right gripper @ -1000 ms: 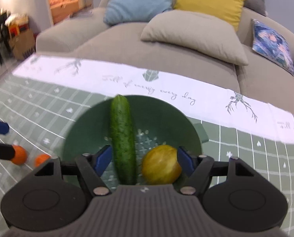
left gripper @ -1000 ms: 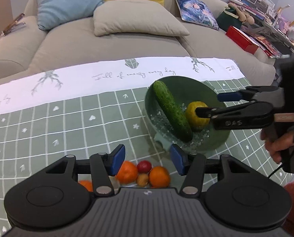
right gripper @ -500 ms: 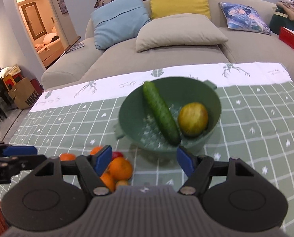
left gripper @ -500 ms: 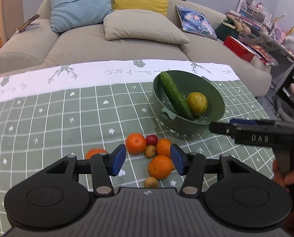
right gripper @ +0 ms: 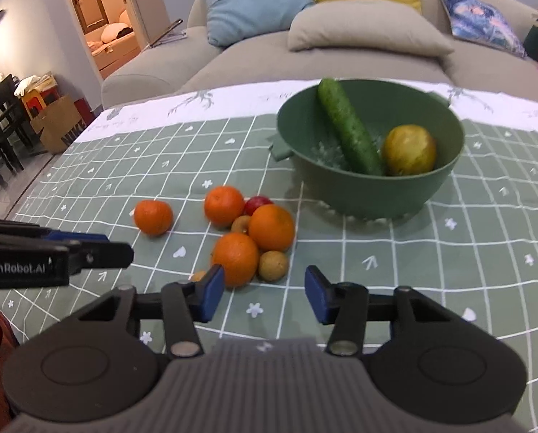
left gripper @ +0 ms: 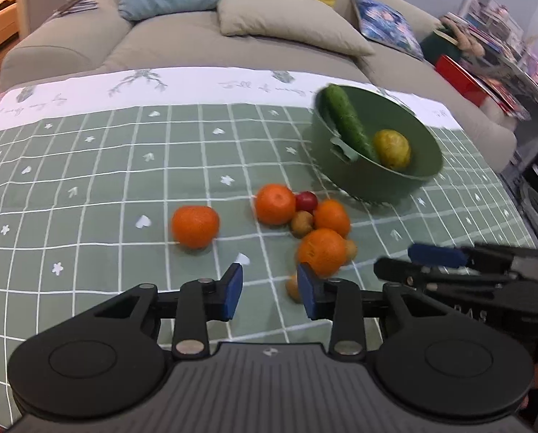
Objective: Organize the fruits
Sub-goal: 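Withdraw both tools from the colander toward the remaining fruits, then grasp an orange with the left tool while the right tool grasps another orange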
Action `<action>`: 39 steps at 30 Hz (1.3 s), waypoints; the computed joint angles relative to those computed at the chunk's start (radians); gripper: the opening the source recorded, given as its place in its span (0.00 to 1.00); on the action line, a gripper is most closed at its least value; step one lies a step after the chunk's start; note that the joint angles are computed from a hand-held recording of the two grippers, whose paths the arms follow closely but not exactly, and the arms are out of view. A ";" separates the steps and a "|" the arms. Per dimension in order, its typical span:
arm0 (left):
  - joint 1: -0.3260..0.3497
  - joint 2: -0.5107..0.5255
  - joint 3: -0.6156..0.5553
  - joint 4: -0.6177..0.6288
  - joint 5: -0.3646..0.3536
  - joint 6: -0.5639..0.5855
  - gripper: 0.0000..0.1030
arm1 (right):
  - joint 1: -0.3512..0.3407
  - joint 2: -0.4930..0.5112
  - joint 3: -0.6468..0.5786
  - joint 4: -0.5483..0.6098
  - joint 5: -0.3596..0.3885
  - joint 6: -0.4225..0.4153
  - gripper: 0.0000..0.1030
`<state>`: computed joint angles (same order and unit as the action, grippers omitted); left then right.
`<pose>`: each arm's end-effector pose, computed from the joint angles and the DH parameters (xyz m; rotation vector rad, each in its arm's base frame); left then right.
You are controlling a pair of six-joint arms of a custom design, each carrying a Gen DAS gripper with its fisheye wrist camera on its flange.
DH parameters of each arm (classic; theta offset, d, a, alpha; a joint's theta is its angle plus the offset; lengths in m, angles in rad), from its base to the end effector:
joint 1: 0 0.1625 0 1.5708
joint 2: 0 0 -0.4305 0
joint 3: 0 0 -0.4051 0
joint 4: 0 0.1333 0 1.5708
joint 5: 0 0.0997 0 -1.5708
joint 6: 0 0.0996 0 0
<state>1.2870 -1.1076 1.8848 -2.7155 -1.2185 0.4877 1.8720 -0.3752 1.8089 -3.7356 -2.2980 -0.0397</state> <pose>-0.0092 -0.6304 0.2121 0.9403 2.5548 -0.4537 0.2361 -0.5338 -0.0699 0.0609 -2.3574 1.0013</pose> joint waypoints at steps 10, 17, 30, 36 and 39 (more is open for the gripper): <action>0.018 0.103 -0.096 -0.068 0.082 -0.006 0.40 | -0.052 0.007 -0.071 0.046 0.037 0.017 0.44; 0.044 0.173 -0.168 -0.056 0.117 -0.024 0.45 | -0.101 -0.002 -0.107 0.096 0.096 0.090 0.43; 0.054 0.211 -0.211 -0.031 0.081 -0.025 0.55 | -0.152 -0.002 -0.125 0.136 0.206 0.144 0.43; 0.050 0.211 -0.207 -0.025 0.092 -0.018 0.55 | -0.158 0.004 -0.124 0.136 0.224 0.147 0.40; 0.052 0.216 -0.218 -0.013 0.088 -0.038 0.55 | -0.154 0.008 -0.127 0.134 0.217 0.134 0.39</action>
